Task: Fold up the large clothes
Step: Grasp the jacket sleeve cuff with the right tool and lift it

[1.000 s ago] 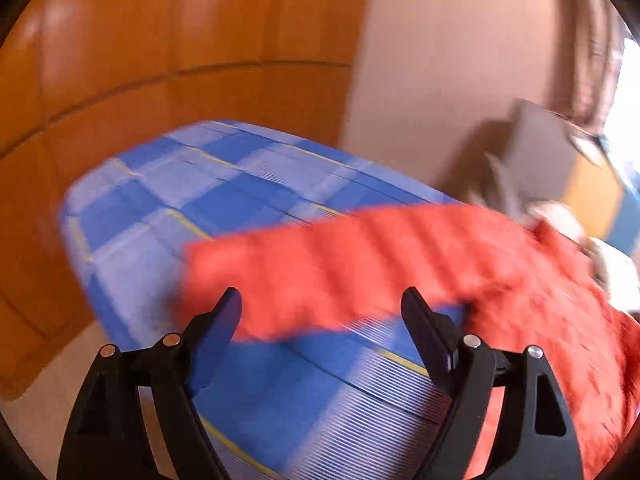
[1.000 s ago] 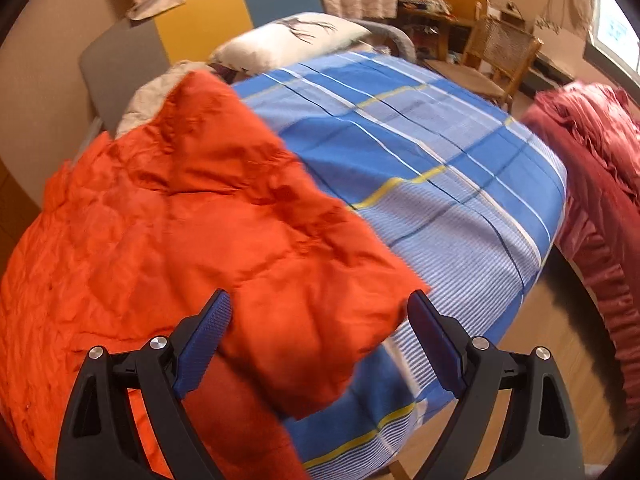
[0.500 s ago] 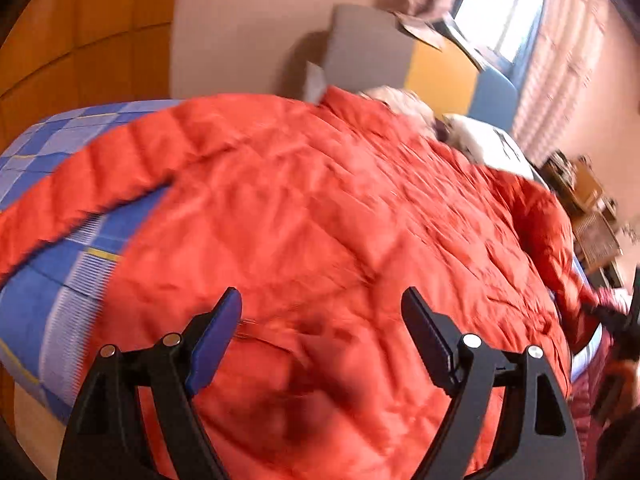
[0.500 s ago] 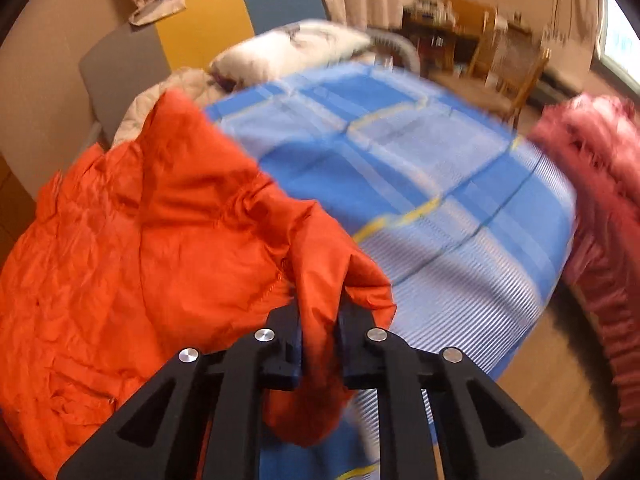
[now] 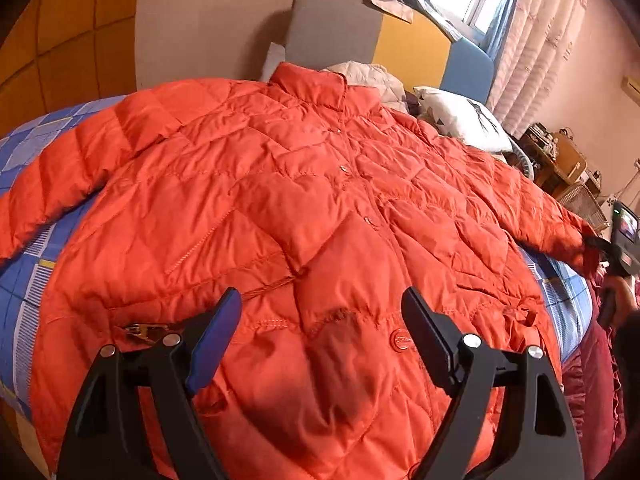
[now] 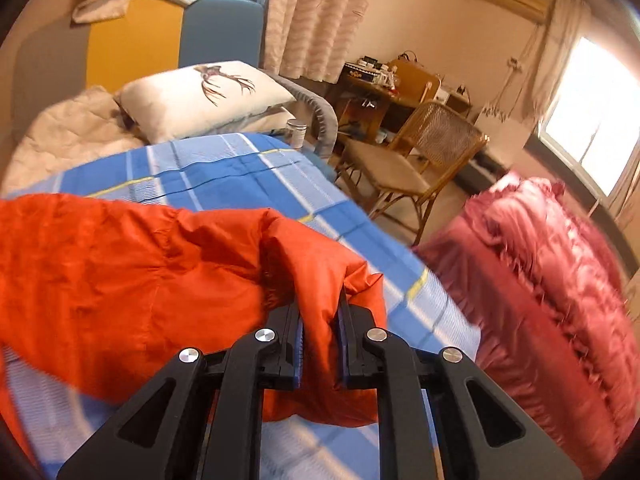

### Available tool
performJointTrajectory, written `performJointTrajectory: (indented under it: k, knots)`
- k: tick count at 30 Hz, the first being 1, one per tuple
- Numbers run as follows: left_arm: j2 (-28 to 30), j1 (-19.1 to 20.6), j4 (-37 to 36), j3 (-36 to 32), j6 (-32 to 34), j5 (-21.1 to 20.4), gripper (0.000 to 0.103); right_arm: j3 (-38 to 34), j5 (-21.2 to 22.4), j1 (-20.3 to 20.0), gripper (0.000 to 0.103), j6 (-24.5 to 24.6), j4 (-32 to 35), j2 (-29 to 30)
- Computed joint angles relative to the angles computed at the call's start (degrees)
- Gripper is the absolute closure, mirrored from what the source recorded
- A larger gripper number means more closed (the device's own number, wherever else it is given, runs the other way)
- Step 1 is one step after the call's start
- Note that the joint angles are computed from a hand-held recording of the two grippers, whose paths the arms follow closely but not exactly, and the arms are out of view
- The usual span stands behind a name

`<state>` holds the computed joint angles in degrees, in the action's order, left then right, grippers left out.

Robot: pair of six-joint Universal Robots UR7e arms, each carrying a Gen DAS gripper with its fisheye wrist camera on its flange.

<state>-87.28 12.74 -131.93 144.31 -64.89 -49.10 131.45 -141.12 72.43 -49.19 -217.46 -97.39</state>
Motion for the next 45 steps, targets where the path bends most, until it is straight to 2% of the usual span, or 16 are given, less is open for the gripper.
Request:
performJointTrajectory:
  k: [2,4,5,6,8,11,16,19,24,26,30,32,35,40,42,45]
  knots:
    - [1.07,0.59,-0.67,-0.52,1.22,-0.5,0.021,-1.6,-0.04,-0.86,0.09,-0.54,-0.36,2.24]
    - [1.91,1.11,-1.76,-0.88,2.6,-0.84,0.021,-2.78,0.82,-2.63,0.09,2.89,2.95,2.94]
    - [2.49,1.4,-1.84,-1.25,3.18,-0.87,0.02,-2.71,1.0,-3.27,0.078,5.19,4.57,2.74]
    - [2.96,1.65,-1.94,-1.51,3.59,-0.85,0.019,-2.32,2.06,-4.21,0.054,7.68,5.88,2.07]
    - [4.16,2.58,-2.67,-2.26,4.73,-1.05,0.019,-1.14,3.93,-5.1,0.036,11.15,6.13,0.6]
    - [6.0,3.75,-4.12,-3.45,6.74,-0.78,0.018,1.96,7.77,-5.91,0.036,19.37,11.38,-4.31]
    - [10.02,6.82,-9.62,-5.66,11.62,-1.08,0.018,10.11,21.83,-9.69,0.036,37.29,23.86,-16.54]
    - [12.67,8.85,-12.74,-7.32,14.8,-1.58,0.018,12.45,29.64,-13.69,0.036,46.66,27.2,-19.05]
    - [15.45,11.68,-13.55,-10.37,17.16,-3.11,0.017,12.49,33.09,-16.49,0.047,56.65,29.22,-17.25]
    - [15.71,11.8,-10.77,-11.67,16.47,-2.71,0.017,11.79,31.55,-15.43,0.054,57.5,28.47,-15.74]
    - [15.13,11.86,-5.68,-13.11,14.47,-2.99,0.017,8.18,32.27,-14.71,0.089,59.61,35.46,-15.2]
    - [14.18,11.94,-3.45,-13.18,12.47,-3.34,0.017,6.51,28.35,-11.22,0.095,58.15,36.26,-13.9]
    - [12.39,11.95,-2.8,-12.11,9.28,-2.69,0.018,4.6,24.87,-3.99,0.096,51.77,34.23,-11.21]
    - [10.42,11.01,-6.34,-8.39,8.92,2.16,0.019,1.66,21.3,8.76,0.096,36.66,27.08,-1.03]
    - [9.69,11.11,-7.86,-7.1,9.02,2.98,0.02,1.1,20.05,13.2,0.096,33.25,25.79,2.93]
    - [7.79,11.27,-7.87,-6.06,6.99,2.92,0.023,0.56,19.04,18.57,0.096,33.18,27.19,6.75]
